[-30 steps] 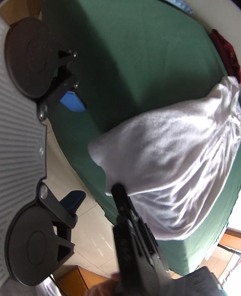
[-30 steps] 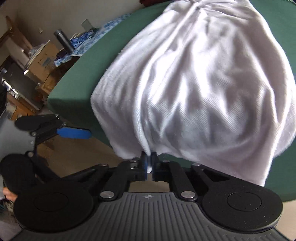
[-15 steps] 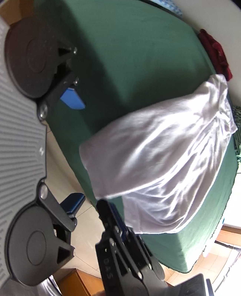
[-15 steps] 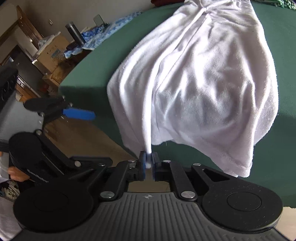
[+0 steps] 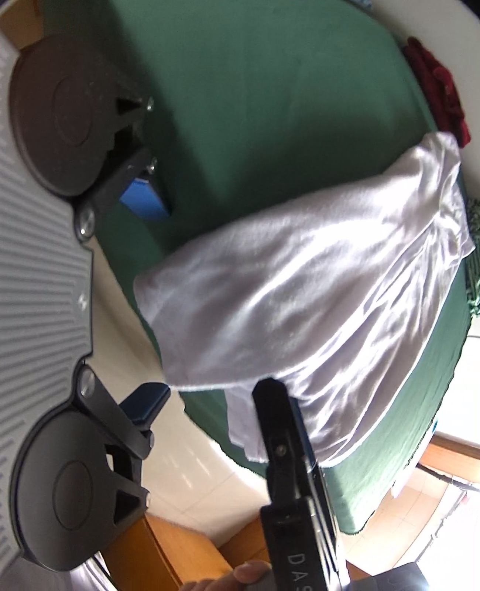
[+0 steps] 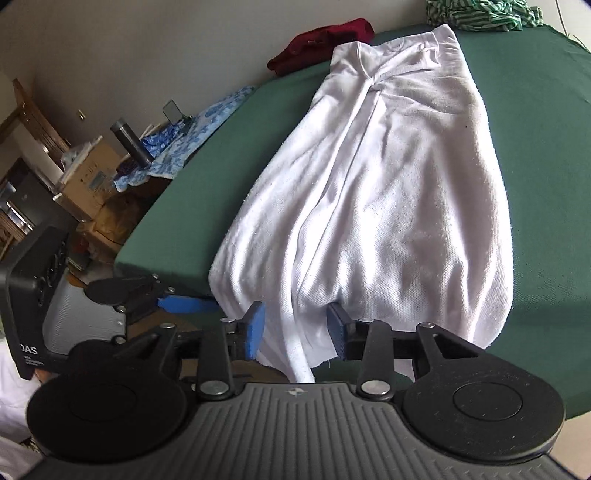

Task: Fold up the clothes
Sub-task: 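Pull the shirt hem straight with the right gripper, stretching the shirt lengthwise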

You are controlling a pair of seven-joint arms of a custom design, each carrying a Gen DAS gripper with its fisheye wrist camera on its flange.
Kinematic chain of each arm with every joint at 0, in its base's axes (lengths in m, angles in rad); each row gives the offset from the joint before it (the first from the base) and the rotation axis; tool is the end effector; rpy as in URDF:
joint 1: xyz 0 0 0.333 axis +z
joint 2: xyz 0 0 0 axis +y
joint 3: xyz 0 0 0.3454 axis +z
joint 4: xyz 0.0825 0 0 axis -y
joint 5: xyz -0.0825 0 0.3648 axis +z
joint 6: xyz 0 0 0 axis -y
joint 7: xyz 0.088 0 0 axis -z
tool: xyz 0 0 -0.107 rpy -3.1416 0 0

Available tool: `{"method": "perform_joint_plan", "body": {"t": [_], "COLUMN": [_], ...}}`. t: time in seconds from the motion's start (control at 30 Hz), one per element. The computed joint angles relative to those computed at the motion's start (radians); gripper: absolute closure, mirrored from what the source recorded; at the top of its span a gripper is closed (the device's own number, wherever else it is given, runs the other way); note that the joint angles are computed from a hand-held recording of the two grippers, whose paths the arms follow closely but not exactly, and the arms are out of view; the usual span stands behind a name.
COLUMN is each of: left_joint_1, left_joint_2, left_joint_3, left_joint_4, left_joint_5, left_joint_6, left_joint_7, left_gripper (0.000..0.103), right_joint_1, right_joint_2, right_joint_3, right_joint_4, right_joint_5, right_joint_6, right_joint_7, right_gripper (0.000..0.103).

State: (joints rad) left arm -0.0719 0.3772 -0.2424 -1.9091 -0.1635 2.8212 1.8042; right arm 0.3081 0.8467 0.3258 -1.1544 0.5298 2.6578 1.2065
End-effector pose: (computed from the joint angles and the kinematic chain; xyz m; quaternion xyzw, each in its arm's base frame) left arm 0.6376 -0.1806 0.4047 -0.5443 0.7911 -0.2535 0.1170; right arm 0.7167 0.3809 0.4045 -0.7577 0.4956 0.0356 0.4231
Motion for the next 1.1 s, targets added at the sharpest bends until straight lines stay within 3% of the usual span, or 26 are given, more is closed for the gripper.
{"method": "perform_joint_plan", "body": {"t": [0.07,0.1,0.13,0.33,0.43,0.53,0.57,0.63,0.67,0.7,0.9,1.0,1.1], "left_joint_1": [0.004,0.005,0.005,0.032,0.036,0.021,0.013,-0.002,-0.01,-0.021,-0.033,-0.056,-0.068], "left_joint_2": [0.001,0.001,0.002,-0.104,-0.12,-0.109,-0.107,-0.104,-0.106,-0.11,-0.13,-0.113,-0.102], "left_joint_3": [-0.009,-0.013,-0.016,-0.051,-0.062,-0.058,-0.051,-0.04,-0.034,-0.023,-0.014,0.0,-0.003], "left_joint_4": [0.002,0.003,0.004,-0.104,-0.102,-0.077,-0.072,-0.062,-0.065,-0.069,-0.097,-0.079,-0.069], "left_joint_5": [-0.003,-0.006,-0.008,-0.068,-0.116,-0.132,-0.127,-0.115,-0.106,-0.088,-0.072,-0.036,-0.004], "left_joint_6": [-0.018,-0.028,-0.037,0.023,0.022,0.039,0.037,0.034,0.036,0.037,0.038,0.032,0.05], "left_joint_7": [0.014,0.021,0.029,0.163,0.219,0.251,0.246,0.235,0.225,0.21,0.148,0.103,0.09], "left_gripper": [0.008,0.008,0.008,0.007,0.007,0.005,0.005,0.005,0.005,0.005,0.005,0.005,0.005], "right_joint_1": [-0.003,-0.001,0.007,0.066,0.094,0.086,0.104,0.122,0.108,0.101,-0.018,-0.004,-0.01], "right_joint_2": [-0.012,-0.022,-0.037,-0.209,-0.21,-0.158,-0.14,-0.108,-0.1,-0.097,-0.236,-0.232,-0.18], "right_joint_3": [-0.008,-0.018,-0.04,-0.19,-0.238,-0.213,-0.232,-0.253,-0.235,-0.229,-0.107,-0.139,-0.133], "right_joint_4": [-0.011,-0.02,-0.033,-0.289,-0.301,-0.245,-0.224,-0.189,-0.184,-0.179,-0.356,-0.356,-0.297], "right_joint_5": [-0.002,-0.009,-0.03,-0.19,-0.275,-0.314,-0.347,-0.402,-0.405,-0.407,-0.338,-0.342,-0.319], "right_joint_6": [-0.011,-0.018,-0.032,0.131,0.152,0.144,0.141,0.128,0.128,0.119,0.167,0.133,0.104], "right_joint_7": [0.015,0.026,0.043,0.168,0.254,0.29,0.313,0.343,0.34,0.35,0.239,0.244,0.246], "right_gripper": [0.067,0.079,0.083,0.082,0.08,0.072,0.065,0.064,0.078,0.1,0.102,0.102,0.102]}}
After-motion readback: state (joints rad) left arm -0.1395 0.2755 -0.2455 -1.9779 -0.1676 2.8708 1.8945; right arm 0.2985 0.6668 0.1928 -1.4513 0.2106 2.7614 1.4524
